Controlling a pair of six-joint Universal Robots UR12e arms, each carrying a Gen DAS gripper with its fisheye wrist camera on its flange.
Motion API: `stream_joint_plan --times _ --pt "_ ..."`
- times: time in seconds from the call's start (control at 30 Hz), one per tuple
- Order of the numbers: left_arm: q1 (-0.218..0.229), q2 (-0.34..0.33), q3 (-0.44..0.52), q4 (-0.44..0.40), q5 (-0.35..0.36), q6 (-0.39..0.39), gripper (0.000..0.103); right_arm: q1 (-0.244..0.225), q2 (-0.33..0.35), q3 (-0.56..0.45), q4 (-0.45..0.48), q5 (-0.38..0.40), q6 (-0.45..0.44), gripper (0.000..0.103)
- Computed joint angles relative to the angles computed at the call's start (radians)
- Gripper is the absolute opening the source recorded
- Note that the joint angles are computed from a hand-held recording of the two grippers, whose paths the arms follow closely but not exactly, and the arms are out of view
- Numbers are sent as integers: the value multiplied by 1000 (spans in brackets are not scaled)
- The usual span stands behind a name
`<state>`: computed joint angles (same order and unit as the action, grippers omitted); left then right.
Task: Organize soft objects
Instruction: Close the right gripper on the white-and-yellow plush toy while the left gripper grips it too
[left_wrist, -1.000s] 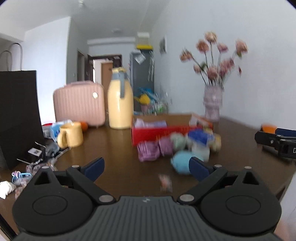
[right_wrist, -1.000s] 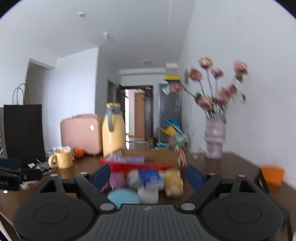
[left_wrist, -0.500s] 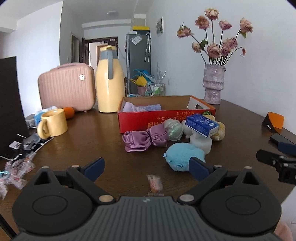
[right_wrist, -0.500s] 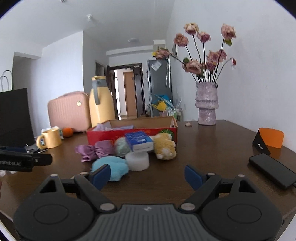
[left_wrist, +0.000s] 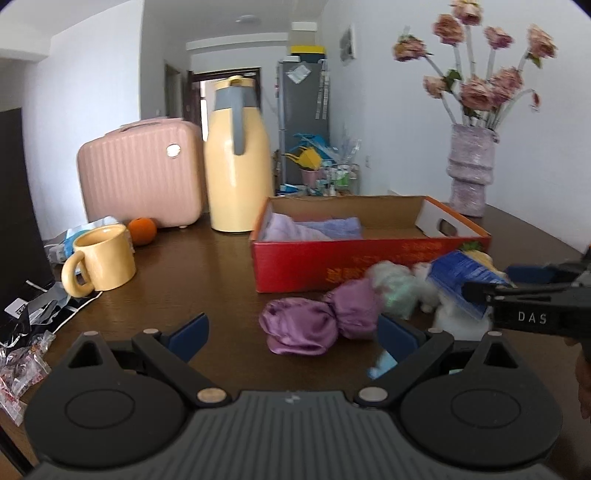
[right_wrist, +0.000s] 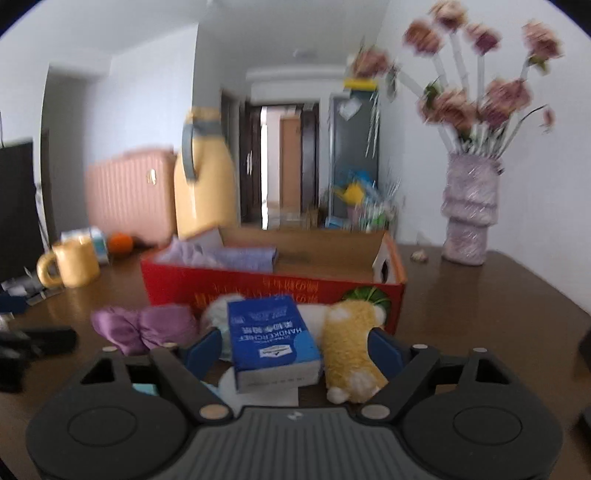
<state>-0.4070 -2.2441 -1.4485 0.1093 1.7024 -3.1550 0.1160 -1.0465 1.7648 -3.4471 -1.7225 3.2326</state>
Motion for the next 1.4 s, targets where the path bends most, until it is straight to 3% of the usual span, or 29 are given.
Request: stream_joint_plan --times 0.07,0.17,0.23,0.33,0.37,0.4,0.47,0.53,0.6,0.67,0.77,0.87,0.97,1.0,1.07,1.17,1.4 --pt "6 -6 8 -3 13 -13 100 -11 7 -21 32 58 -2 50" --pt "13 -13 21 -20 41 -39 100 4 22 -36 -41 65 -48 50" --pt "18 -16 25 -22 61 -66 100 1 18 -38 -31 164 -78 50" --pt "28 -19 31 -39 75 -135 100 -16 10 -45 68 417 -172 55" --pt "31 -20 36 -61 70 -158 99 -14 16 -51 86 447 -188 58" --pt "33 -21 40 -84 61 -172 99 -8 23 -60 99 436 -192 67" --pt "35 -25 43 -105 37 -168 99 16 34 -75 105 314 -177 68" --pt "35 -29 39 -91 27 -150 99 23 26 -63 61 243 -169 71" --pt "34 -31 39 -85 20 -147 99 10 8 -28 -45 208 -132 78" --pt "35 -32 40 -84 8 -163 99 -2 -3 -6 -86 116 -90 78" --pt "33 -35 40 -59 -17 -168 99 -23 -4 -5 -21 -26 -40 77" --pt "32 -38 41 -51 -41 -161 99 -48 -3 -12 83 -27 21 73" --pt "30 -33 39 -49 -40 -139 99 -55 9 -30 124 8 42 67" --pt "29 -29 34 -42 -38 -143 99 -59 14 -33 126 28 44 52" --pt "29 -17 19 -26 -44 -154 99 -61 20 -36 143 55 66 44" --pt "26 6 -11 2 -33 -133 99 -57 14 -27 115 21 101 40" --pt "10 73 -109 61 -82 -83 99 -35 -46 59 -79 -117 136 40"
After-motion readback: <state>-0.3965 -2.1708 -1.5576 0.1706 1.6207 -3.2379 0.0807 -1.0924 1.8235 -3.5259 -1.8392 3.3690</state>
